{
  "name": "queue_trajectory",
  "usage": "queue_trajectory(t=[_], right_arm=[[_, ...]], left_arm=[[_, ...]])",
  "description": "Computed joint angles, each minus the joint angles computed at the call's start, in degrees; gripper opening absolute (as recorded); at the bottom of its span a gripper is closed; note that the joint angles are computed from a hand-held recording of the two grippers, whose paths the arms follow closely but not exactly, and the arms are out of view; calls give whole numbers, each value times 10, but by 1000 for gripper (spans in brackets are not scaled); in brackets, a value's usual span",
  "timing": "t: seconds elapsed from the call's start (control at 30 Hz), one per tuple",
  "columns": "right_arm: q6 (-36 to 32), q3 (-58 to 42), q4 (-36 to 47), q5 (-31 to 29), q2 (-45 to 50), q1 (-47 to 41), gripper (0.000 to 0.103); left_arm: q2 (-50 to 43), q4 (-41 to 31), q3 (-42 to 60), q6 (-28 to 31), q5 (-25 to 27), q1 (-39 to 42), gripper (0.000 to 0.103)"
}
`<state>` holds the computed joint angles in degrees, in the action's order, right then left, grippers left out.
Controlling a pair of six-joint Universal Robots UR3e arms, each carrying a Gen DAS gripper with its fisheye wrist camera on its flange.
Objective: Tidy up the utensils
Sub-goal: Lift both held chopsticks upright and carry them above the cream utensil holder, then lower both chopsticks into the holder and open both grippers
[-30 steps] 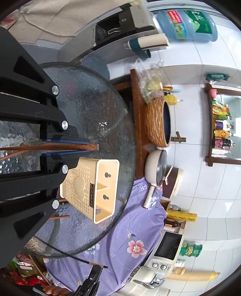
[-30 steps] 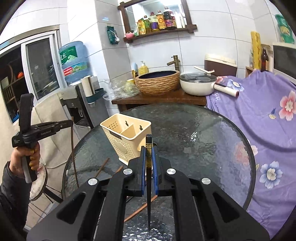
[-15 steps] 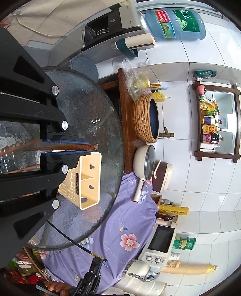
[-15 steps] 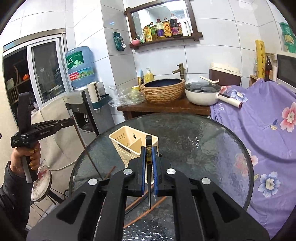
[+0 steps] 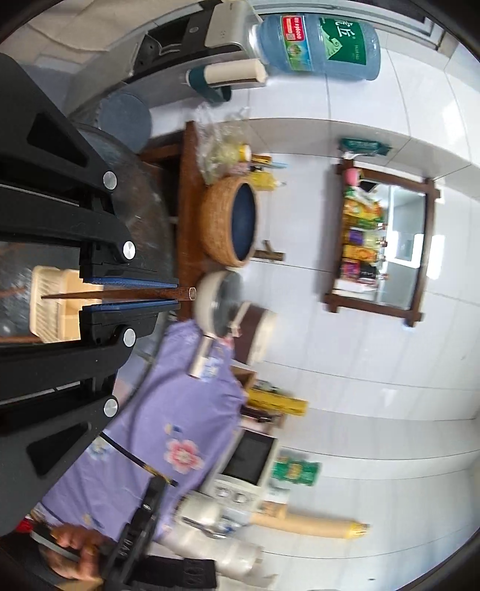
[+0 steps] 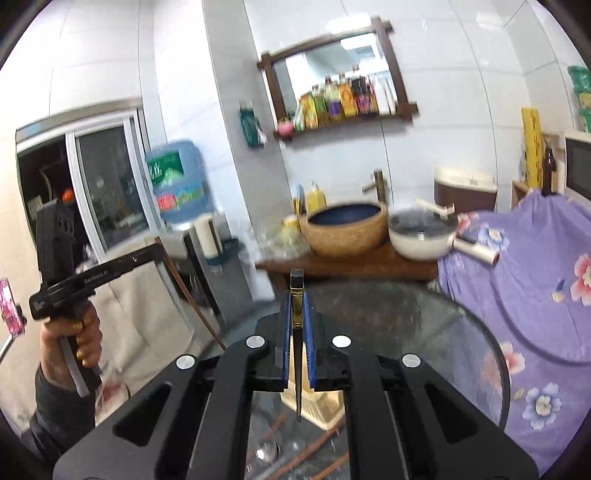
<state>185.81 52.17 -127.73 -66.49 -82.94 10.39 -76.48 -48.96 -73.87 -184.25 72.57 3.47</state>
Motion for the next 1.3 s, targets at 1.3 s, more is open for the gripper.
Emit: queue_trajectory(t=[1.3], right_arm=[[81,144,-241,-171,128,89,7]], left_arm=[[-146,266,-199,-89,117,-75,6]])
